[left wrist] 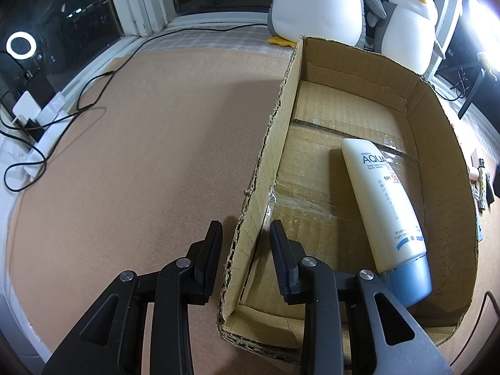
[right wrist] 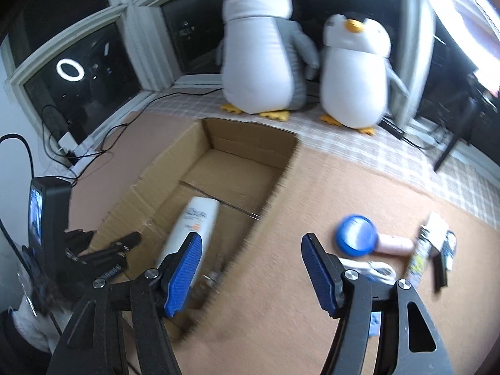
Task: Organize rigid objects
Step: 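Move the right gripper to the blue phone stand and grasp it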
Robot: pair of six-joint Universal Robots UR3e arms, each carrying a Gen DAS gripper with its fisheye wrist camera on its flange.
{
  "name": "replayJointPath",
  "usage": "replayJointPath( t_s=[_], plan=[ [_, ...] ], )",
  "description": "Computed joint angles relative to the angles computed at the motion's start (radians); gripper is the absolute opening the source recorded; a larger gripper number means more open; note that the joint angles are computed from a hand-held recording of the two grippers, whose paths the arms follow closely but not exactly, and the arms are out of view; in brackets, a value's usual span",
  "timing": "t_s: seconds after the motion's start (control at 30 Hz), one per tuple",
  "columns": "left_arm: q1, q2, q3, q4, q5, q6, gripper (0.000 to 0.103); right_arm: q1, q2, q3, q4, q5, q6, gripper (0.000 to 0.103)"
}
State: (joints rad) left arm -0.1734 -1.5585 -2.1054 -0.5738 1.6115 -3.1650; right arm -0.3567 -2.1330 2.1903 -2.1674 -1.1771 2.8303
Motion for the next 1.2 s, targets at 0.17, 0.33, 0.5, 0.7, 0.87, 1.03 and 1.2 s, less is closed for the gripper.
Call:
replayJointPath(
  t_s=[0.17,0.33,0.5,0.7,0.87,1.03,1.2],
  plan=[
    [0.001,0.002,-0.002,0.001,0.001,0.001,0.030,-0.255,-0.195,0.052,0.246,0.075,-0.160,0.062],
    [0.002,0.007,-0.006,0.001,0.004,0.005,0.030,-0.507,-0.323,0.081,0.478,0.111,-0.345,0.062],
    [0.001,0.006,-0.005,0.001,0.005,0.004,0.030,-0.588,-0.361,0.141,0.490,0.082,-0.419,0.062],
    [0.003,0.009,-0.007,0.000,0.002,0.003,0.030,-0.538,-0.299,0.185,0.391,0.042,-0.388,0.055],
    [0.004,0.012,-0.009,0.000,-0.001,0.004,0.030,-0.451,-0.200,0.208,0.246,-0.011,-0.313,0.044],
    [0.004,0.012,-0.010,0.001,0.000,0.004,0.030,-0.402,-0.150,0.209,0.172,-0.046,-0.277,0.036],
    [0.004,0.012,-0.009,0.000,0.000,0.004,0.030,-0.393,-0.143,0.199,0.176,-0.059,-0.284,0.033]
  ],
)
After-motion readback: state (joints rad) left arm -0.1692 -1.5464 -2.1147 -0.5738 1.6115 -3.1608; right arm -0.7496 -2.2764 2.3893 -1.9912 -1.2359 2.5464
